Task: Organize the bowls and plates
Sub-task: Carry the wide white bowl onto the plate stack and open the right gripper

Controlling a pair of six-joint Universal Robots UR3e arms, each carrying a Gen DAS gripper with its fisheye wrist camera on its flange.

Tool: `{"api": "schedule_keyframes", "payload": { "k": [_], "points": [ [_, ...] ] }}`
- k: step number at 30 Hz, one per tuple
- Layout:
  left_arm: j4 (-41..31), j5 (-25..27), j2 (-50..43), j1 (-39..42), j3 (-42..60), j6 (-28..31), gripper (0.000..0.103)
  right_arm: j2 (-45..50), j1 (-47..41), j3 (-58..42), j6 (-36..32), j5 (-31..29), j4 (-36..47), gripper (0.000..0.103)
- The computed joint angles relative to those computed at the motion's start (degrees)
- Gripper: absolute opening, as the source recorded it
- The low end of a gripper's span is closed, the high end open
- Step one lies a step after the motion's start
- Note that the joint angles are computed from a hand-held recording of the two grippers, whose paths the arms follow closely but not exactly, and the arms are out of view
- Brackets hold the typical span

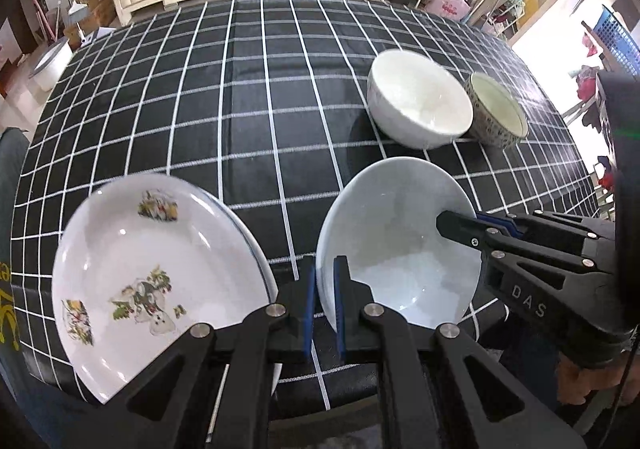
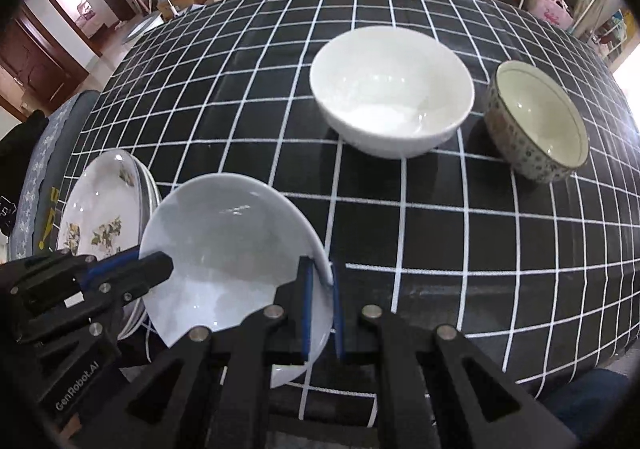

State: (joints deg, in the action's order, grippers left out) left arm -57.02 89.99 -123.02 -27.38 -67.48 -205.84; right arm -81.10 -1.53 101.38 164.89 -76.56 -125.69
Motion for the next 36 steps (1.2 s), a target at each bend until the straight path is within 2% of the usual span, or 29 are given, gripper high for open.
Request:
{"api": "schedule_keyframes", "payload": {
  "k": [16,22,29,32,36],
  "points": [
    [1.1,-1.7,-1.9,1.0,0.4,1.3,0.007,-1.2,-1.4,0.0,-0.2,1.0,1.1,0.012],
    [2.4,-0.8,0.2,1.1,-1.5,1.5,0.007,-4.1,-1.6,1.1,-0.2,0.5,0.3,0.012],
    [2.1,2.4,2.9,0.3,0.3,2.7,0.007,-10.0,-4.5,0.3,-1.7,2.6,1.2,0.013],
    [1.8,3.6,3.4,-0.1,2.0,2.4,0.008,-12.7,-6.3,-0.3,-2.3,3.6,1.4,0.022],
    [2.2,4.9,3.6,-0.6,4.2,1.8,0.021,-14.3,-8.0,-1.9,-3.7,4.3,1.5,0.043]
  ]
}}
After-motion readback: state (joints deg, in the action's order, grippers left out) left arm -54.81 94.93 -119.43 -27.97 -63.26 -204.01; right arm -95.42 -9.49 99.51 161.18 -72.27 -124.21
